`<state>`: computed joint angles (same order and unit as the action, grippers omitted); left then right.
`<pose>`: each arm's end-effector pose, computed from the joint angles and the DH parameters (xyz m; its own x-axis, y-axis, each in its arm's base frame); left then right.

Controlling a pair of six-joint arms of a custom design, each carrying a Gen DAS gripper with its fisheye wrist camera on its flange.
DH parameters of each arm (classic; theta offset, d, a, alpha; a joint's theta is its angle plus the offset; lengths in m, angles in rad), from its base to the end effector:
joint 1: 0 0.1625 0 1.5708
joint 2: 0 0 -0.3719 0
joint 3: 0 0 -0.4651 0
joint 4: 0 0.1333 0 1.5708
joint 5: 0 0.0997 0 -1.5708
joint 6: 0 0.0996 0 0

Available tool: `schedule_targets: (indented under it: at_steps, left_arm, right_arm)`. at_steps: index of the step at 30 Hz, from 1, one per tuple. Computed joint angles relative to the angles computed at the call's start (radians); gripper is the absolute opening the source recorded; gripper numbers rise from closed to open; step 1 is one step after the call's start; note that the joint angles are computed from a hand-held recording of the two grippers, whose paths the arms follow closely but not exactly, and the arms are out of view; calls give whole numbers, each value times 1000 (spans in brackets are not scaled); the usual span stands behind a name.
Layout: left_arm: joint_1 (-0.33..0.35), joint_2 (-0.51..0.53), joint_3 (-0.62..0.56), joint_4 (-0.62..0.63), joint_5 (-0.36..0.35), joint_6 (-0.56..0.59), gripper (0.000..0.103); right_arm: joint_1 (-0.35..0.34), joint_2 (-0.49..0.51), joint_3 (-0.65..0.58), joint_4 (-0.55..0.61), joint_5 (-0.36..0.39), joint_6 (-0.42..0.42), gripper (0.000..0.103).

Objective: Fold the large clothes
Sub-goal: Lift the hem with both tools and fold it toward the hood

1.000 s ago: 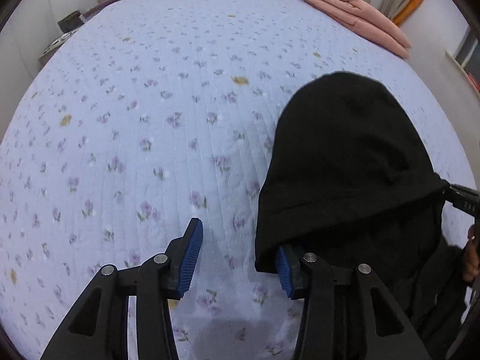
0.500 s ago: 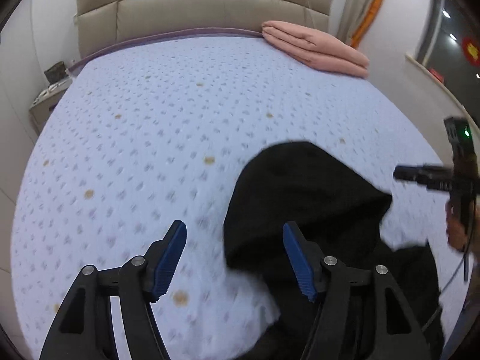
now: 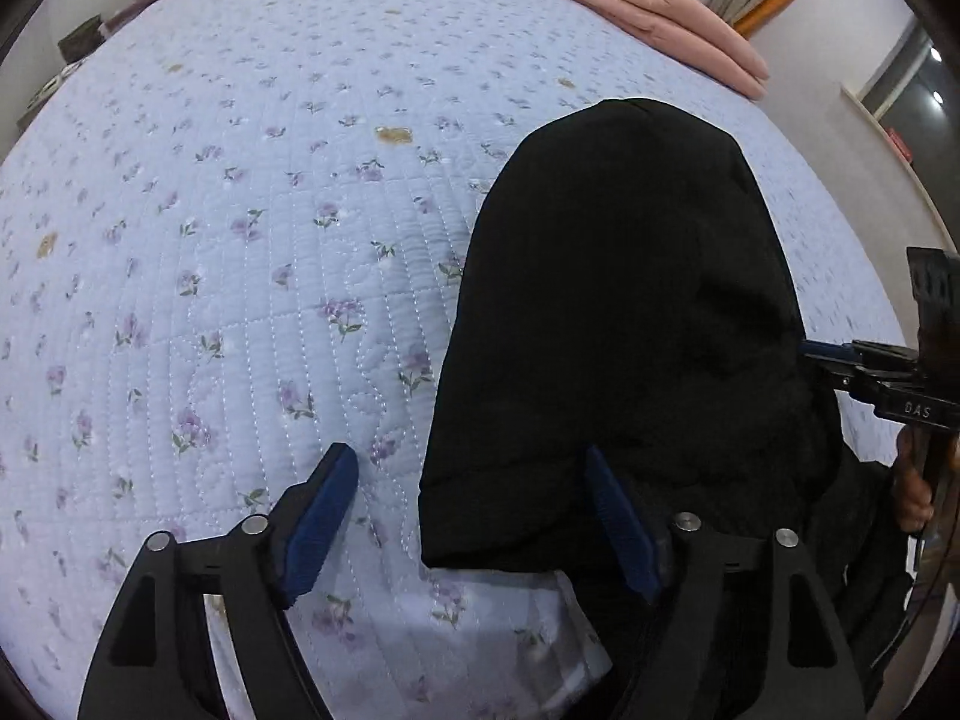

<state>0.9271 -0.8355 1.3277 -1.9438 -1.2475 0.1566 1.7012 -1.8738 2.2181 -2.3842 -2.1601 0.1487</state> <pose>-0.3165 -0.6966 0.1129 -0.6338 0.7158 -0.2930 0.7034 0.6910 0.1667 0.1362 -0.4392 0.3317 -0.8647 0.2705 0.4233 0.0123 0.8537 -0.5205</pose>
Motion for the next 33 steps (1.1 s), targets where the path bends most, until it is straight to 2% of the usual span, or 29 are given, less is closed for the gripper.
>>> schedule_targets:
  at_steps: [5, 8, 10, 14, 18, 21, 24, 27, 29, 30, 31, 32, 33]
  left_arm:
    - [-19, 7, -42, 55, 24, 23, 81]
    - [-27, 10, -85, 66, 4, 61, 81]
    - [-21, 29, -134, 75, -42, 68, 81]
    - [3, 122, -260, 135, -95, 28, 81]
    - [26, 204, -343, 212, -135, -26, 80]
    - [30, 216, -337, 226, -157, -40, 81]
    - [19, 217, -313, 191, -146, -26, 81]
    - [3, 206, -278, 160, -125, -22, 77]
    - [-3, 197, -265, 157, -132, -20, 54]
    - [-13, 180, -238, 133, -118, -15, 49]
    - [-21, 162, -209, 104, -102, 2, 38]
    - [-32, 135, -169, 65, -74, 20, 29]
    - [-38, 116, -150, 53, -58, 37, 27]
  right_arm:
    - [7, -7, -44, 89, 23, 28, 28]
    - [5, -53, -65, 146, 66, 38, 37]
    - [-3, -82, -66, 138, 87, 33, 38]
    - [-76, -132, -60, 126, 176, 62, 40]
    - [-163, -140, -60, 186, 271, 54, 43]
    - [-207, -131, -50, 179, 364, 36, 43]
    - [-204, -73, -79, 143, 412, 8, 43]
    - [-178, -8, -106, 136, 406, -5, 40]
    - [-166, 14, -119, 132, 390, -5, 34]
    - [-158, 29, -126, 123, 381, -2, 27]
    - [-144, 33, -127, 118, 359, -4, 21]
    - [-116, 35, -127, 106, 319, -17, 14]
    - [-76, 42, -129, 98, 256, -33, 11]
